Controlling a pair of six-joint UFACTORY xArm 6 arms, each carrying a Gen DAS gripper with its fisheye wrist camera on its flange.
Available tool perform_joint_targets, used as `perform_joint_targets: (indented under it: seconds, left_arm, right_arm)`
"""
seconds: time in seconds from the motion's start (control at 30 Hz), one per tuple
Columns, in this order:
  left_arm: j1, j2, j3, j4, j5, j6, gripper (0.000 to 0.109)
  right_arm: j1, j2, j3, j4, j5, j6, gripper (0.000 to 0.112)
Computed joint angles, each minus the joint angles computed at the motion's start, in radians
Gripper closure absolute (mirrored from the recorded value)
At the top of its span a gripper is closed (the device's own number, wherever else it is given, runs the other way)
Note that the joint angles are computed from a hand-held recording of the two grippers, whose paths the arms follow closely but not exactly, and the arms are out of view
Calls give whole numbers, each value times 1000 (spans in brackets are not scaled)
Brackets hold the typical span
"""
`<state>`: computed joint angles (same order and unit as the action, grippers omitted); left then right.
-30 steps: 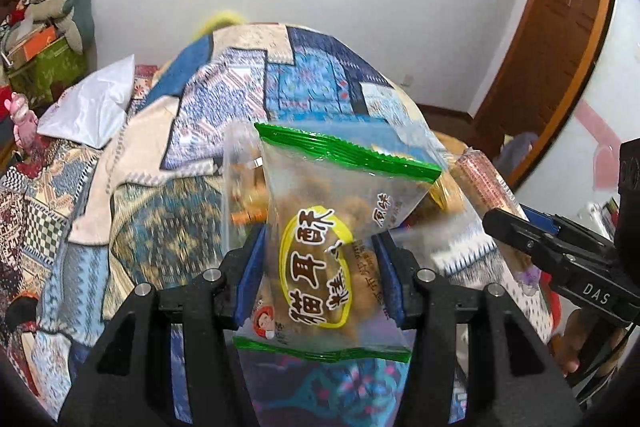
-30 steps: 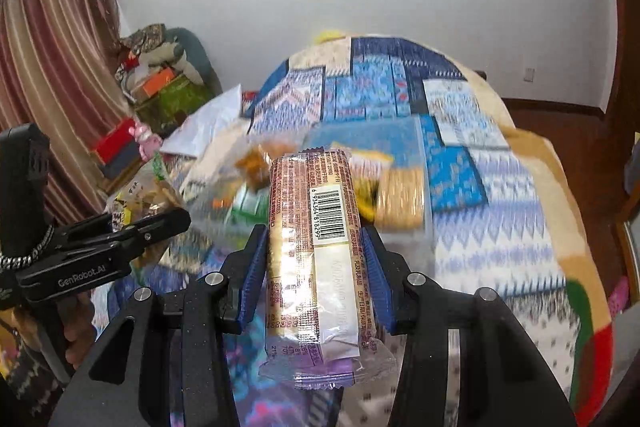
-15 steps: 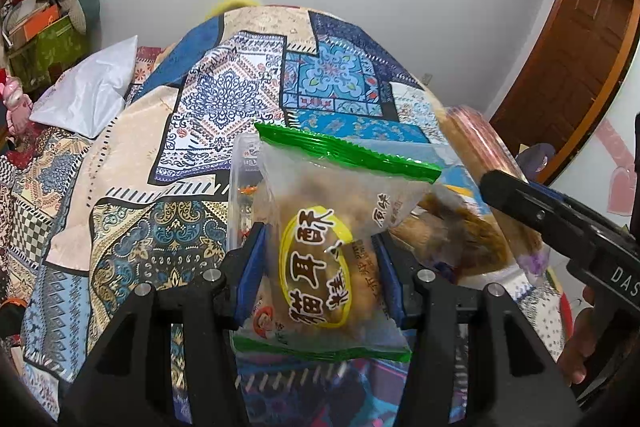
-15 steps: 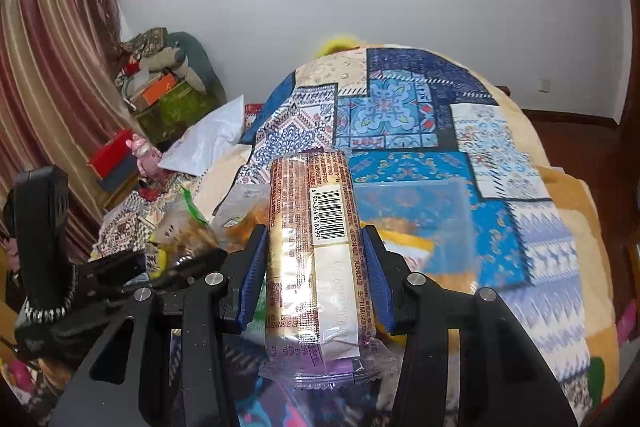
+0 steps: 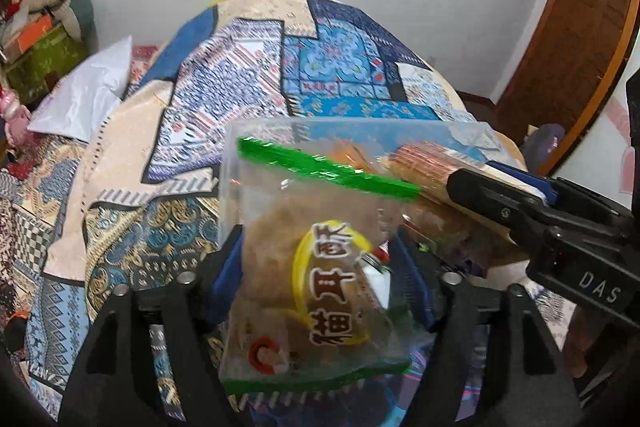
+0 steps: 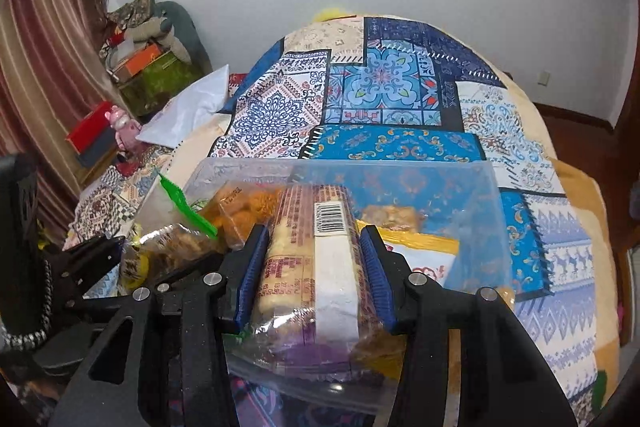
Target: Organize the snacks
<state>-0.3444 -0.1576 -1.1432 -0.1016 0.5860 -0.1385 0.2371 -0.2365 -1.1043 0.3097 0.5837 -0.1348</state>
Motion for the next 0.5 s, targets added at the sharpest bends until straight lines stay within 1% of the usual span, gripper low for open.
perform_joint_targets:
  seconds: [0.13,0.27,0.5]
  left_arm:
    - [-6,-46,15,34,5,-39,31]
    - [-3,-117,36,19,6,-43,31]
    - [-27,-294,95,110,-45,-126,31]
  right_arm:
    - [-5,-45,19,-8,0,-2,67]
    - [-18,-123,50,-2,7,-14,66]
    - [-37,-287,112,3,6,-20,65]
